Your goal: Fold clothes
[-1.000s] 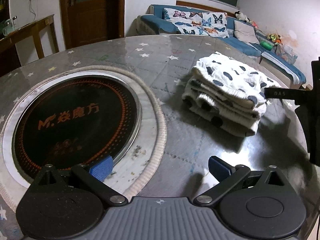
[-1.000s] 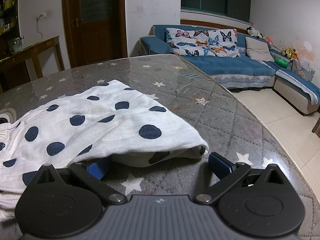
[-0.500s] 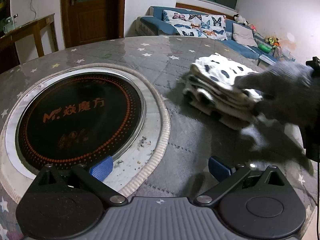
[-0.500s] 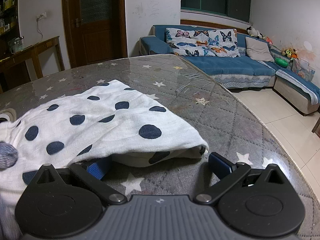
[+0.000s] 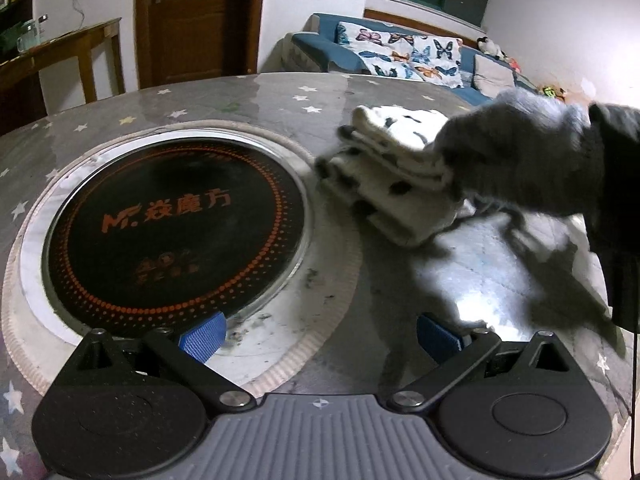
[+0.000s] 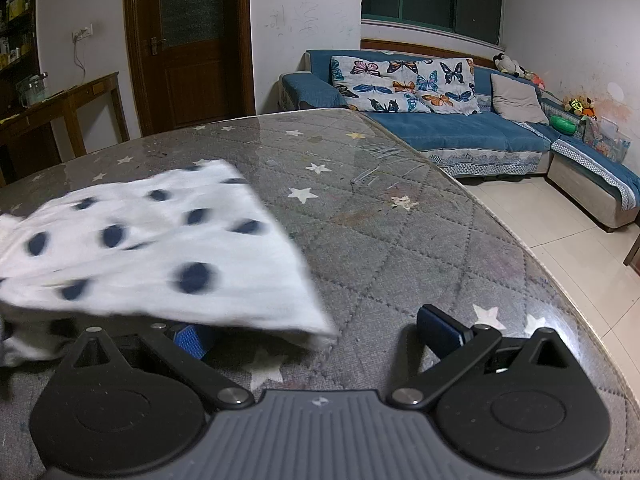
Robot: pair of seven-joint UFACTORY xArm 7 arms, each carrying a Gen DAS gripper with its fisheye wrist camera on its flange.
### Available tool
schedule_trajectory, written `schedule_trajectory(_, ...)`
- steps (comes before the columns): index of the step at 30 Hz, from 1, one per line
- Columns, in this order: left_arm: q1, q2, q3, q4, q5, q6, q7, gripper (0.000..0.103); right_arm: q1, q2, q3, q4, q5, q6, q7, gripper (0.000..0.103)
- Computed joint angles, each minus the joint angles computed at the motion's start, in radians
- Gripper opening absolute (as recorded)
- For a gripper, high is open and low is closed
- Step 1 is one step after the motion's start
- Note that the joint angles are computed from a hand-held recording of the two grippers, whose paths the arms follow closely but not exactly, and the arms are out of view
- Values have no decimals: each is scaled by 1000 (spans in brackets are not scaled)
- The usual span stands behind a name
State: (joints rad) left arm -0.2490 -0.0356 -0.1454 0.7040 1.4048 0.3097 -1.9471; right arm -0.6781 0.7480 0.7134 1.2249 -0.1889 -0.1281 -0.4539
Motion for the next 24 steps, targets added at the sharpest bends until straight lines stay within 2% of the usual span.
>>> schedule_trajectory(24,13,-19,-3,-27,-4,15,-14,103,-1,0,1,0,-2,1,2,103)
